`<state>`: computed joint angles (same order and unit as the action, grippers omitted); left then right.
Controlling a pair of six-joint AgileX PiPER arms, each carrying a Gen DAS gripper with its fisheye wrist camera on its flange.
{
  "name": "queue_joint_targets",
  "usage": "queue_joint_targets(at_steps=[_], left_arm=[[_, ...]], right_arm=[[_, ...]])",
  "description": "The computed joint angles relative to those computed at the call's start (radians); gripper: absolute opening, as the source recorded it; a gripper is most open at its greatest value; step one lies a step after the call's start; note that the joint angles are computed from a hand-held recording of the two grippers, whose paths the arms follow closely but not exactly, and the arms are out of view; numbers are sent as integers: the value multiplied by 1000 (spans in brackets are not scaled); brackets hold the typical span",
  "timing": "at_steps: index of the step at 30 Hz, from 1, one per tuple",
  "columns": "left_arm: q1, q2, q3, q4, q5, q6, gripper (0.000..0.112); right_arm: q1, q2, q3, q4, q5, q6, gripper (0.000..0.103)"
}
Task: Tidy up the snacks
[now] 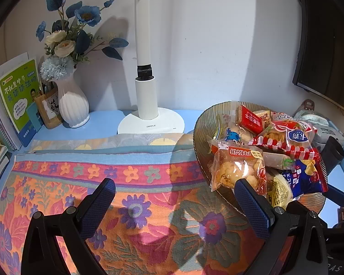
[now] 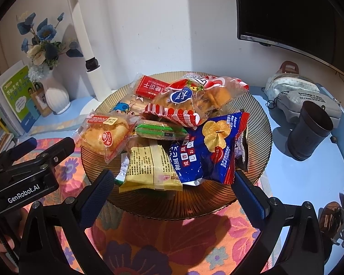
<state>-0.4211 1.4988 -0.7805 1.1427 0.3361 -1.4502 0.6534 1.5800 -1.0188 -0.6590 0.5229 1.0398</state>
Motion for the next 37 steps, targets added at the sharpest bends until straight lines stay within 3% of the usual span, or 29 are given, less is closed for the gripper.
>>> queue_joint_targets(at_steps=[20,37], left_arm=[[17,3,-2,-49,-16,57,103],[10,-16,23,31,-22,-23,103]], right_arm=[[1,8,-1,17,3,0,102],[22,9,-6,2,31,27,102]])
